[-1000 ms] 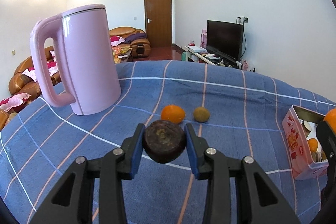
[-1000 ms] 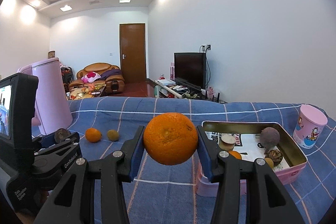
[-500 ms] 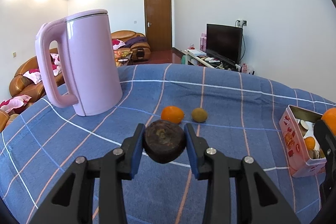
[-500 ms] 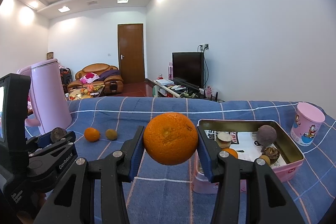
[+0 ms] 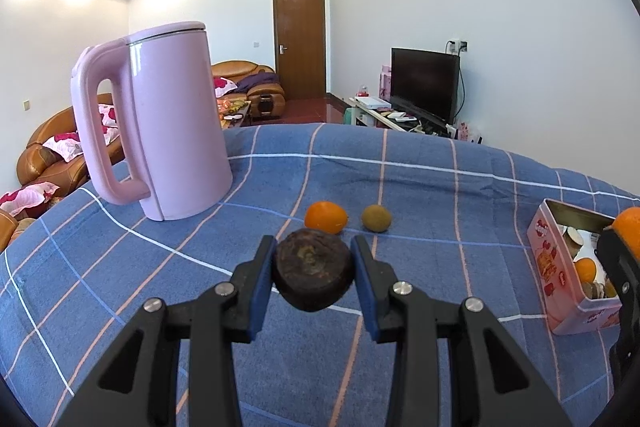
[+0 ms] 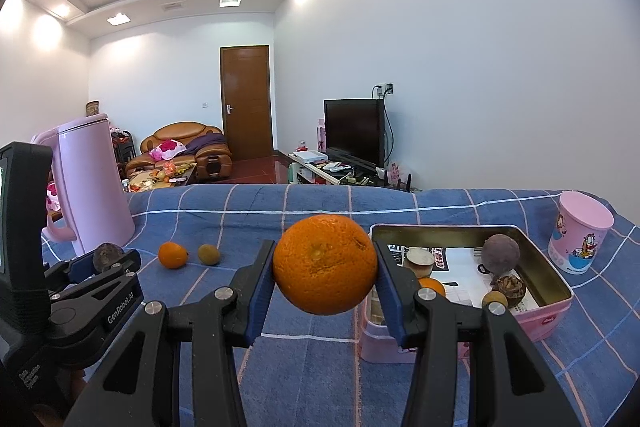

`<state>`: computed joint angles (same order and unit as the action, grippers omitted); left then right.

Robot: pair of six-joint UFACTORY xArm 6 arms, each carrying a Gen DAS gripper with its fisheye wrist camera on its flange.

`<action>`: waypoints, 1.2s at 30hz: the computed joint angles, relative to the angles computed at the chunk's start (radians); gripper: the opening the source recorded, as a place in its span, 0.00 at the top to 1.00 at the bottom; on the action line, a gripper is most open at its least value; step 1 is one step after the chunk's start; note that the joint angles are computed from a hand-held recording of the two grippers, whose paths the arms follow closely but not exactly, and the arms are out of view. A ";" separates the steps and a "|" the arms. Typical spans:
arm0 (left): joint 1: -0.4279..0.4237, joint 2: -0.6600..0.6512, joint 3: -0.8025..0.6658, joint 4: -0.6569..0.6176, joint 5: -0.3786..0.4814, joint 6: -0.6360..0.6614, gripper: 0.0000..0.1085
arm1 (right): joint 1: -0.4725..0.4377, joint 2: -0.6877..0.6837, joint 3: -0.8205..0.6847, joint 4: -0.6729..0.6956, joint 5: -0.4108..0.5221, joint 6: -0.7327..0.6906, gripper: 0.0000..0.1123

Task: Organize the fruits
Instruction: 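Lift the orange with the right tool while the left tool lifts the dark fruit, then carry the orange with the right tool while the left tool carries the dark fruit toward the tin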

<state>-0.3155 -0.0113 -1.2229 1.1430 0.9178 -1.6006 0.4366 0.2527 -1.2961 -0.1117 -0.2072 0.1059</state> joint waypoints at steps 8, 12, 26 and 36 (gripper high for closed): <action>-0.007 0.000 -0.002 0.005 0.004 -0.001 0.63 | -0.002 0.000 -0.001 -0.012 0.001 0.012 0.56; -0.008 0.000 -0.002 0.005 0.005 -0.002 0.63 | -0.004 0.001 -0.002 -0.018 0.001 0.017 0.56; -0.025 0.000 -0.003 0.027 0.013 -0.011 0.63 | 0.007 -0.011 0.016 0.061 -0.004 -0.048 0.56; -0.039 0.005 -0.010 0.049 0.030 -0.012 0.63 | 0.010 -0.022 0.029 0.115 -0.005 -0.094 0.56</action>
